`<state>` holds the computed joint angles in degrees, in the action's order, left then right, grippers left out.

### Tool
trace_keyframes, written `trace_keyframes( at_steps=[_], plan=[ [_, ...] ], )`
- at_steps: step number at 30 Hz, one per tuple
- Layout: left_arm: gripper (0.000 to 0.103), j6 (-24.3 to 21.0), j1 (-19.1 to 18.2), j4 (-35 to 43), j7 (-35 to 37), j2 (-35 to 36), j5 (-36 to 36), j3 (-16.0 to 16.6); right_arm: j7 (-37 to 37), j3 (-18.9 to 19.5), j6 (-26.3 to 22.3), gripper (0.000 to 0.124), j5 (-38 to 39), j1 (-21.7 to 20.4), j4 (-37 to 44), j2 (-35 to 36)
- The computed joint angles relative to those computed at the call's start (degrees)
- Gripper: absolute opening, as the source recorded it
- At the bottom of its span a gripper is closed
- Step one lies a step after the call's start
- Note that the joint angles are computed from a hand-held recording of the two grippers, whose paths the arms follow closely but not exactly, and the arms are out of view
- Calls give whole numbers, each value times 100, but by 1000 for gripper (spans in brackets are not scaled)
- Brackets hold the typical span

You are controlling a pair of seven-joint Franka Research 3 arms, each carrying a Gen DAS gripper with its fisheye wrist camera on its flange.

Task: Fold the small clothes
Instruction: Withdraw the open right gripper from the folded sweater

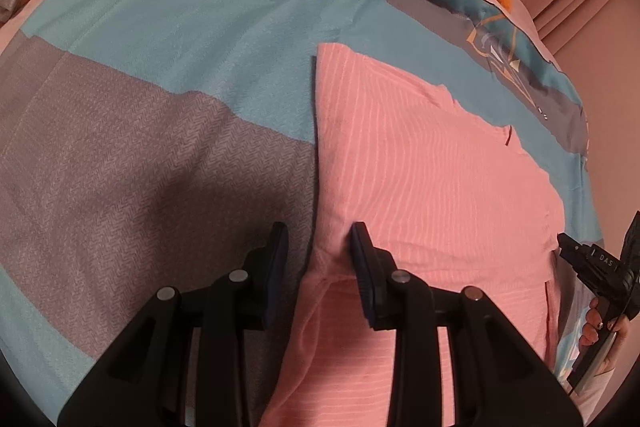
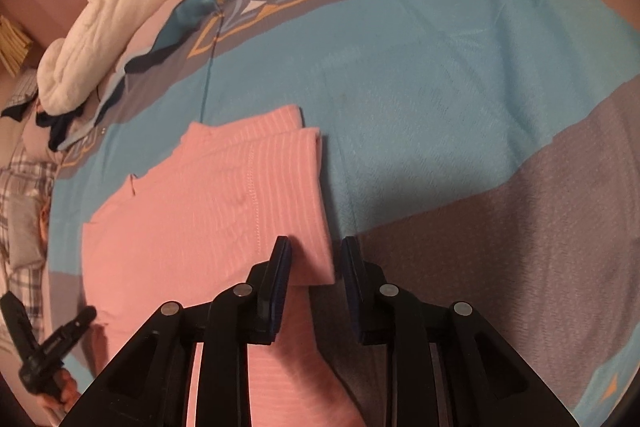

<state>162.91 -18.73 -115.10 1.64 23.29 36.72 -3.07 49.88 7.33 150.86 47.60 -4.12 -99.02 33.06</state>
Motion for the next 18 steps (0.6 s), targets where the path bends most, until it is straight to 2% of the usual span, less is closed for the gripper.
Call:
trace_keyframes(
  at_steps=[2,3,4,6,11,14,15,18],
  plan=[
    [34,-44,-20,35,-15,18,34,27,-48,64,-85,24,115,-79,0,-4],
    [34,-32,-12,34,-16,23,35,27,-94,74,-79,18,153,-88,-27,-26],
    [34,-28,-20,23,-50,20,53,46,-136,51,11,6,135,-49,-89,-69],
    [34,-9,-29,-12,-118,-1,102,80,-260,56,132,5,157,-46,-194,-145],
    [34,3,5,-64,-151,-32,99,70,-926,219,-38,5,790,-314,-410,-413],
    [32,-430,-81,-17,-246,-86,215,109,-1332,190,-38,5,1155,-319,-611,-625],
    [32,-403,-18,-59,-241,-104,189,63,-1439,165,-54,5,1256,-311,-653,-673],
    [29,61,217,-316,-241,-180,8,-28,-1581,19,65,5,1300,-157,-722,-701]
  ],
)
